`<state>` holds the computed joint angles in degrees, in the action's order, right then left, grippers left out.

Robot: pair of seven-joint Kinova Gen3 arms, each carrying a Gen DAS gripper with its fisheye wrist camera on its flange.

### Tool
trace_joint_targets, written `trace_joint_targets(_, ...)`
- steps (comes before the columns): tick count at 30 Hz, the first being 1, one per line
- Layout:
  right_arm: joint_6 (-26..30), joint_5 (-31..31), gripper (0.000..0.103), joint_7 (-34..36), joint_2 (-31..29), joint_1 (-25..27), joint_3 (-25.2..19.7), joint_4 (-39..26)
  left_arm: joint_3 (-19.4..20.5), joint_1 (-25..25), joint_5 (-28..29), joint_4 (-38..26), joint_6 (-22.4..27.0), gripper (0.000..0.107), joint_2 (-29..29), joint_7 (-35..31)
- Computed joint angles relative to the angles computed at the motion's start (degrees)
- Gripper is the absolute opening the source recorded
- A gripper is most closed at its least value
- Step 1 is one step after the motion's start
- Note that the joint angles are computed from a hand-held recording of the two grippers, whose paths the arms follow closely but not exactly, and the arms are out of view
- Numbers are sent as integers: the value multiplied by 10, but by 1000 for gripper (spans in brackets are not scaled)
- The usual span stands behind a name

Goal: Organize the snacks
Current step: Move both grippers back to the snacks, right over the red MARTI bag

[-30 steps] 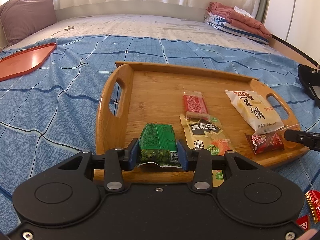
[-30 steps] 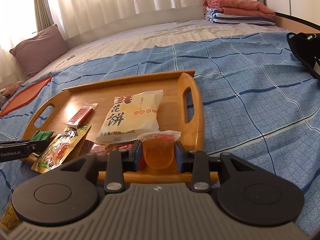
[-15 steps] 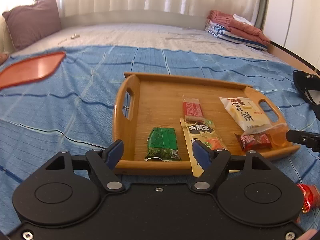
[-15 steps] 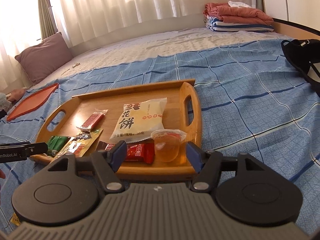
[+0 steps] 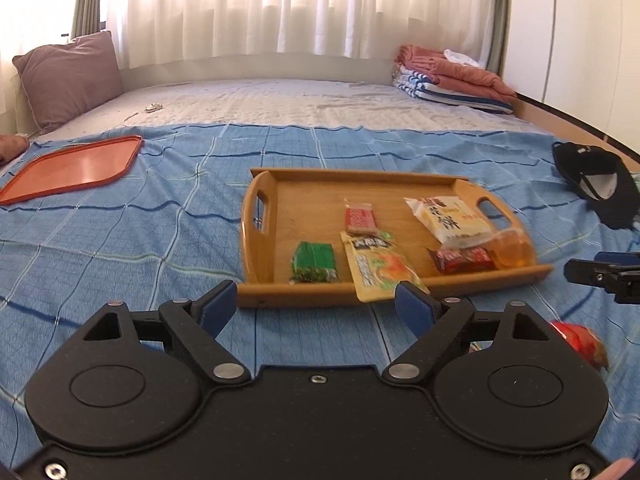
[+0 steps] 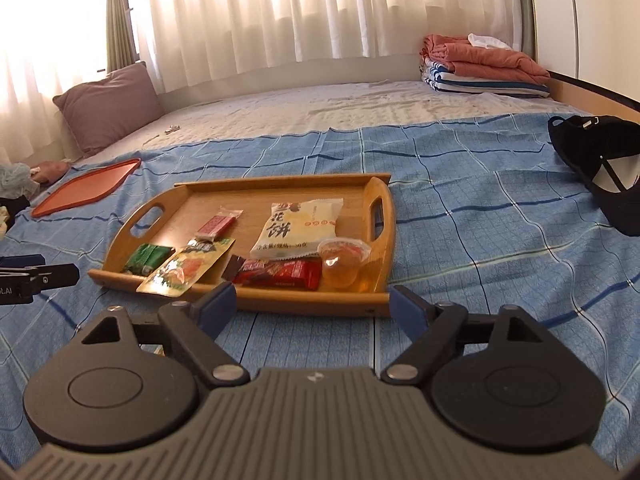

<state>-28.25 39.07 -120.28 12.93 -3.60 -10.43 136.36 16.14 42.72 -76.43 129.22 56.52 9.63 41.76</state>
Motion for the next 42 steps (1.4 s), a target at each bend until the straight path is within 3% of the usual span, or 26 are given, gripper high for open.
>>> trace_joint_targets(16,-34,11,93,34,-1,24,19,67,22,80,50,-2,53,88,31,24)
trace_joint_targets(28,-35,9,94,38,21,39,16,82,19,116,60,4,44,89,55,65)
trace_joint_targets(36,-47,-37,103,62,37,28,12,87,9,128,72,-3,41,90,75,64)
trace_joint_targets(42,-42,-100,103,105,46,-4,13,85,-3,119,75,-12,15,93,80,56)
